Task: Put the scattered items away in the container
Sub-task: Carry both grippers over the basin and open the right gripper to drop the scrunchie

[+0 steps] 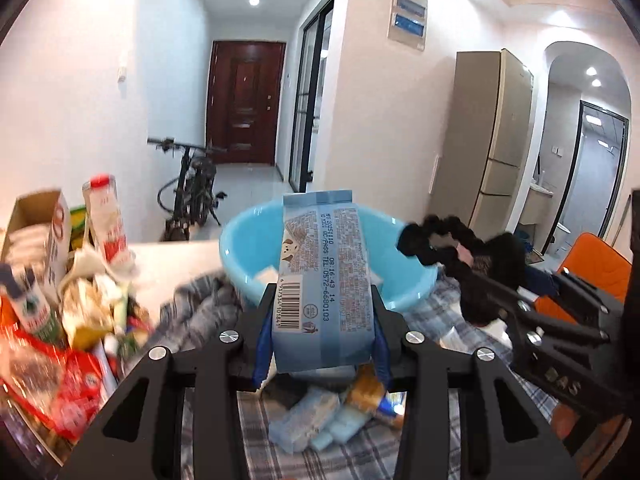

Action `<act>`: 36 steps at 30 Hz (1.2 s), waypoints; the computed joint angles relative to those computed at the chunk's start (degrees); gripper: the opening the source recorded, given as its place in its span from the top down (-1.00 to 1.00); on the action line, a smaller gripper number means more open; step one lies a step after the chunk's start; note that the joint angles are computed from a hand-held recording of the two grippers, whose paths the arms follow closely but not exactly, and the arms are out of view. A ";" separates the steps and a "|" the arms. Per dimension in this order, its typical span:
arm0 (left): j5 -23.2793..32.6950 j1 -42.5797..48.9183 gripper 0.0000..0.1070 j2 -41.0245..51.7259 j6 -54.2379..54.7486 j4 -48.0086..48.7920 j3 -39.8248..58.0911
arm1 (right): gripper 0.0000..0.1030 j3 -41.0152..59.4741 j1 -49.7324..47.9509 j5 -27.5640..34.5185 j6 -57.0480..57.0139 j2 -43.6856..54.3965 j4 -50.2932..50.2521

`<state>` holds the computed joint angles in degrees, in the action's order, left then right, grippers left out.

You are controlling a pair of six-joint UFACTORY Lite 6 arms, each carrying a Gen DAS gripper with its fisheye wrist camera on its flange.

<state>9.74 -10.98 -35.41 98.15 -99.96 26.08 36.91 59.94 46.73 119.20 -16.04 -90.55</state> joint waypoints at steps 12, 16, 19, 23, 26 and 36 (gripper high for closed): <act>-2.02 -0.49 0.27 22.63 16.74 -16.55 21.38 | -0.06 20.59 -17.87 -15.26 -10.13 11.70 -2.08; -2.38 -0.34 0.27 30.76 17.55 -17.65 29.07 | -0.06 27.89 -21.72 -18.71 -12.65 18.35 -1.03; -1.98 0.21 0.27 35.43 11.76 -12.73 33.60 | -0.06 35.33 -23.56 -19.45 -21.03 24.41 5.51; -2.41 0.46 0.27 38.81 20.31 -21.41 35.57 | -0.05 41.80 -25.03 -20.41 -26.45 30.22 9.61; -2.14 0.80 0.27 39.80 30.78 -31.75 35.00 | -0.05 42.69 -25.59 -21.35 -25.69 32.68 8.94; -2.20 0.60 0.27 42.63 26.31 -27.93 36.94 | -0.05 46.01 -26.24 -21.87 -27.78 37.21 10.65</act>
<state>7.54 -10.37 7.22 124.46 -127.89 63.02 82.92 33.70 24.86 91.42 21.17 -79.89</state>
